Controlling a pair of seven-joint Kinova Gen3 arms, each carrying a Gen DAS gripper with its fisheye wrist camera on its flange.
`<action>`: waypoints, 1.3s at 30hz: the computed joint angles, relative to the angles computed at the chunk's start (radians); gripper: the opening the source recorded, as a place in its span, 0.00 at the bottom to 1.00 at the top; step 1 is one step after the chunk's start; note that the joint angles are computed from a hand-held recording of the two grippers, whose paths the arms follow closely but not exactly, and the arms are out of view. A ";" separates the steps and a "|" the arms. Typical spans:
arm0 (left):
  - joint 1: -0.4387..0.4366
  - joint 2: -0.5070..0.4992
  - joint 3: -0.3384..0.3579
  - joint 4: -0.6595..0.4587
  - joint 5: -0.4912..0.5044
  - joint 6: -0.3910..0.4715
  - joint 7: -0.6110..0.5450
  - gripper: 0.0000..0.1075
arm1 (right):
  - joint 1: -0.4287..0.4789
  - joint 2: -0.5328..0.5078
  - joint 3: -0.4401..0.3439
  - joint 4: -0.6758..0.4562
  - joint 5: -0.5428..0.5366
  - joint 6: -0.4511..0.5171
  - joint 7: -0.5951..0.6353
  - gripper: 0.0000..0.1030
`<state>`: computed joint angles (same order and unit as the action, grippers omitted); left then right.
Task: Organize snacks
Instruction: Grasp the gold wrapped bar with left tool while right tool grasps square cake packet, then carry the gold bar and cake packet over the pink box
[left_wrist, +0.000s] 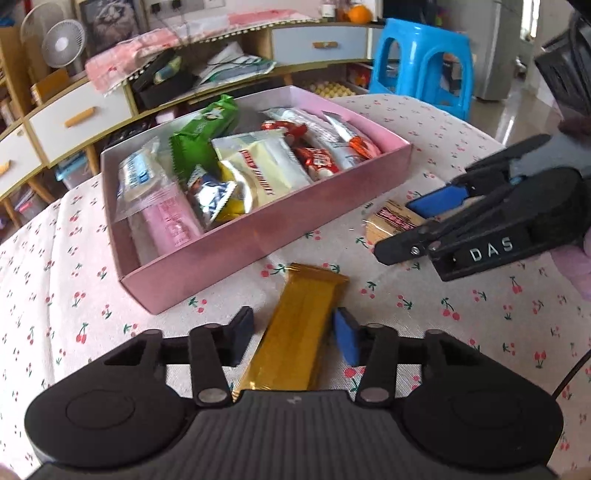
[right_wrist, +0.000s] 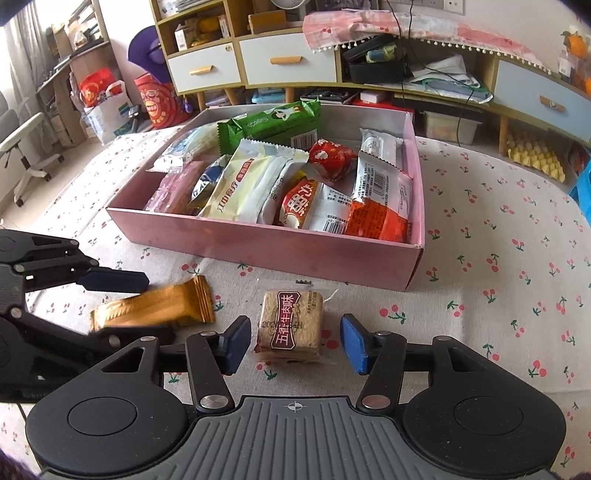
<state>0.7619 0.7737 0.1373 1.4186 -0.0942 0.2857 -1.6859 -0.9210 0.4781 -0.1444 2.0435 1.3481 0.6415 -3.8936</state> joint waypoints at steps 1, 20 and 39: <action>0.005 -0.002 -0.009 0.000 0.006 0.003 0.013 0.31 | -0.001 0.001 -0.002 -0.004 -0.010 0.006 0.012 0.44; -0.208 -0.052 0.206 0.064 0.209 0.022 -0.022 0.25 | 0.044 -0.115 -0.011 0.066 0.081 -0.098 -0.242 0.32; -0.177 -0.044 0.207 0.038 0.234 -0.059 0.008 0.25 | 0.164 -0.152 -0.127 0.122 0.226 -0.026 -0.494 0.32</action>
